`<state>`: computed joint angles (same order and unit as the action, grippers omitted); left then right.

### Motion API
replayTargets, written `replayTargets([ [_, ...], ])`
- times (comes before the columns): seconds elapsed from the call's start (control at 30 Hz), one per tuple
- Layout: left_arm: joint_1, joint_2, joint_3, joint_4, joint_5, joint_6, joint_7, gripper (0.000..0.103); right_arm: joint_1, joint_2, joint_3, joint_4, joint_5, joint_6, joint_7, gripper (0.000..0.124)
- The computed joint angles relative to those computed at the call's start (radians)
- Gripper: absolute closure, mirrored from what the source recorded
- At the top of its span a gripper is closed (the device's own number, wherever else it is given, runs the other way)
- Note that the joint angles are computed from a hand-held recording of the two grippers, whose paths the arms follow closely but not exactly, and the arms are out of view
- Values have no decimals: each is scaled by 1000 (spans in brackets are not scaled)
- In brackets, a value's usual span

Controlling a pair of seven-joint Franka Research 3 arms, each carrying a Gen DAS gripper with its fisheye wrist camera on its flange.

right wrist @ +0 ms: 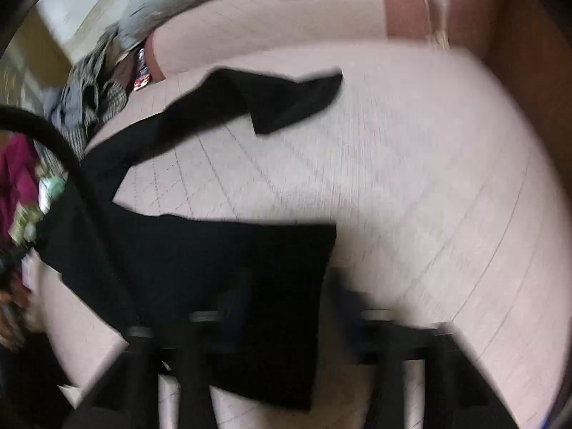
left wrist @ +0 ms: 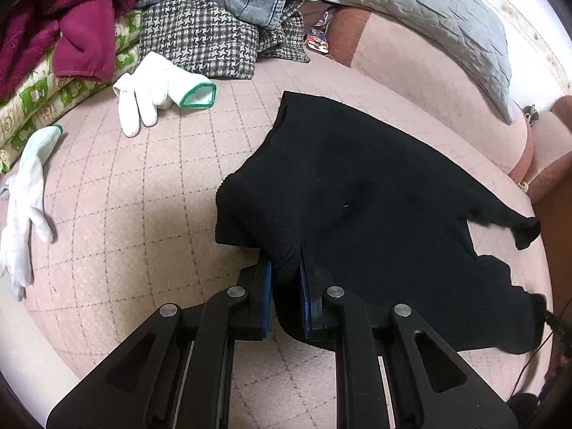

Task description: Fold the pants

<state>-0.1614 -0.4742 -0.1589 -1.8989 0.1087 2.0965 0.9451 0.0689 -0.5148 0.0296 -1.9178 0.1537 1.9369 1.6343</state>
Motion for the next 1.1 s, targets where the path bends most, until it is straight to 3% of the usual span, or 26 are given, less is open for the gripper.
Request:
replayTargets([
  [0.1,-3,-20,3,-26,-1,24,4,91,7,10,8,41,-34,-22,-46,119],
  [0.23,-12,-30,9,-63,-19,51,3,91,-27,-24,14,26,-92,33,-46,119],
  [0.37,-20,-4,9,-60,-22,1,41,90,-48,-2,15,-4,-111,23,-14,119],
  [0.4,-18,-7,9,-64,-26,1,34,87,-45,9,14,-14,-115,10,-14,119],
  [0.43,-15,-15,9,-70,-30,4,23,82,-48,-6,19,-44,-125,53,-11,118],
  [0.47,-14,-26,13,-78,-38,4,15,80,-47,-17,16,-55,-124,79,-10,110],
  [0.5,-15,-34,18,-82,-47,0,11,75,-50,-8,16,-38,-125,60,-3,94],
  [0.57,-12,-64,28,-100,-67,-3,-7,66,-59,13,14,4,-130,12,20,78],
  [0.73,17,-82,18,-68,-22,1,-23,61,-23,24,-4,72,-108,45,-90,77],
  [0.83,10,-26,31,6,-12,25,30,42,1,69,4,134,-100,79,-156,76],
  [0.93,-5,64,44,105,-37,42,108,42,33,166,22,242,-86,93,-202,76],
  [1.1,-10,308,40,349,-76,6,329,42,85,345,27,436,-78,104,-315,75],
])
